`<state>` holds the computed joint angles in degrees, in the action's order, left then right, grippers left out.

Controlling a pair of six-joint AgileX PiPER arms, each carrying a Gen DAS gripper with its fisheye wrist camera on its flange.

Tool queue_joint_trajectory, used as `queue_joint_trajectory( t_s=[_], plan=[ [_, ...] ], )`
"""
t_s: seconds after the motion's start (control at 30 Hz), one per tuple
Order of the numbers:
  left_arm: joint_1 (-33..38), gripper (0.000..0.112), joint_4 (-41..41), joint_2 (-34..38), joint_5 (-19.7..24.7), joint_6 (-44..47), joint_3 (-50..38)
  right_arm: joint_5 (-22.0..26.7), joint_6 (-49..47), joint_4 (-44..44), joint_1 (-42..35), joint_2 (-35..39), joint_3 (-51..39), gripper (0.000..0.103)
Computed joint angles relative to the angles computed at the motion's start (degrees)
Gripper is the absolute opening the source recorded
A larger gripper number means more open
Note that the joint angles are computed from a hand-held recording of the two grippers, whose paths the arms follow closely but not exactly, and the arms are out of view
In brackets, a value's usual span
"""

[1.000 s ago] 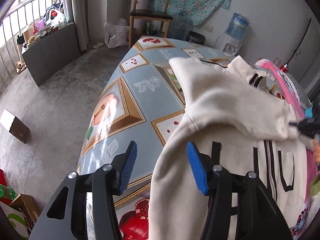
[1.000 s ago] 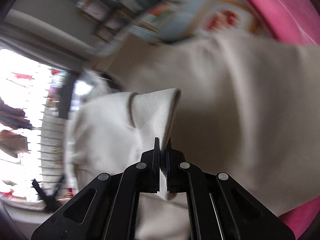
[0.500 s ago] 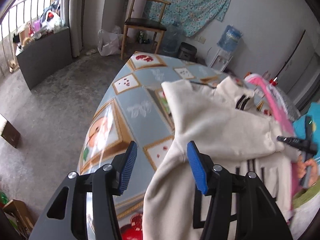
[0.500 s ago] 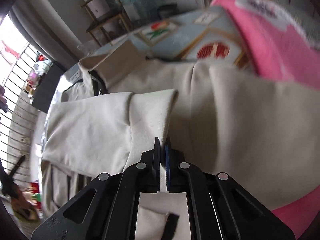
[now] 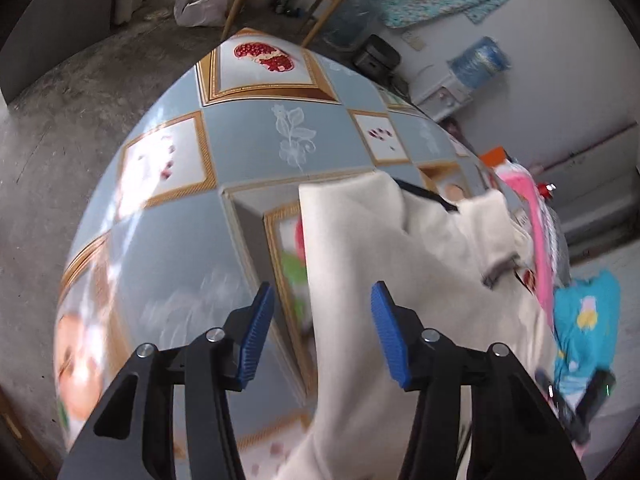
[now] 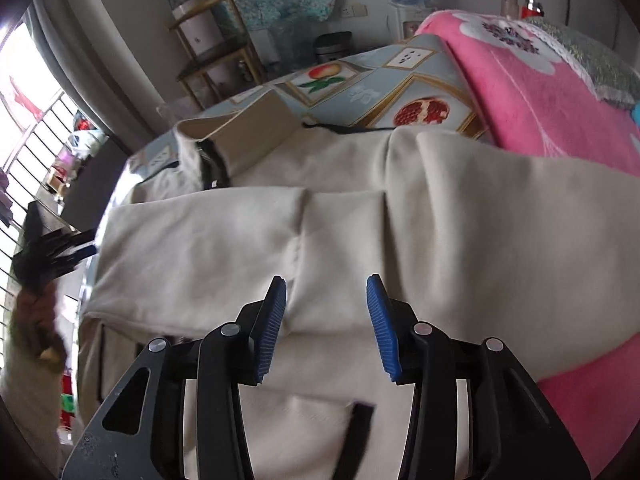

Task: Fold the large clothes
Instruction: 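Lay the sleeve across the folded sleeve and open both grippers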

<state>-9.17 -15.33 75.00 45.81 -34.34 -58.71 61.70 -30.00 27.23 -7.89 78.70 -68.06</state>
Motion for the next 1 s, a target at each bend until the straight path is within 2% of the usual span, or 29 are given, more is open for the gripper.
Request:
queue_joint_trajectory(
  t_s=[0.07,0.17,0.2,0.37,0.47,0.53,0.57,0.7,0.8,0.93,1.0],
  plan=[
    [0.86,0.025,-2.59,2.16,-1.85,3.05,-0.49,1.9,-0.54,1.3,-1.88,-1.04,-0.02,0.042],
    [-0.84,0.006,0.23,3.58,-3.04,3.23,-2.17,0.68,-0.35,1.42,-2.89,-1.85,1.86,0.041],
    [-2.37,0.005,3.51,3.19,-3.23,1.79,-2.88,0.13,-0.1,1.06,-3.02,-2.0,2.43,0.038],
    [-8.14,0.005,18.35,2.07,-4.06,-5.34,-4.39,-2.04,1.6,-1.1,-2.38,-0.99,2.95,0.029],
    [-6.5,0.006,17.72,4.99,-3.79,-4.57,-3.54,-3.69,4.33,-2.46,-1.61,1.36,2.19,0.026],
    [-5.25,0.009,15.81,4.26,-5.83,-2.91,-1.69,-4.54,6.25,-3.77,-0.96,1.92,2.02,0.024],
    [-5.1,0.012,15.66,3.87,-5.37,-2.85,-1.78,-4.95,6.89,-4.29,-0.58,1.63,2.03,0.024],
    [-7.64,0.014,23.71,0.53,-1.25,-9.58,-2.87,-6.89,6.01,-5.18,1.79,-1.44,3.13,0.024],
    [-11.4,0.015,25.48,-3.66,1.02,-10.53,-3.02,-8.72,5.37,-6.12,5.04,-2.79,4.39,0.024],
    [-22.94,0.019,28.81,-3.17,7.23,-12.76,-4.46,-11.91,7.54,-9.03,10.0,-2.16,7.04,0.024],
    [-28.18,0.02,28.58,-0.74,10.38,-14.67,-3.92,-15.32,11.07,-14.0,12.55,-1.82,9.12,0.025]
  ],
)
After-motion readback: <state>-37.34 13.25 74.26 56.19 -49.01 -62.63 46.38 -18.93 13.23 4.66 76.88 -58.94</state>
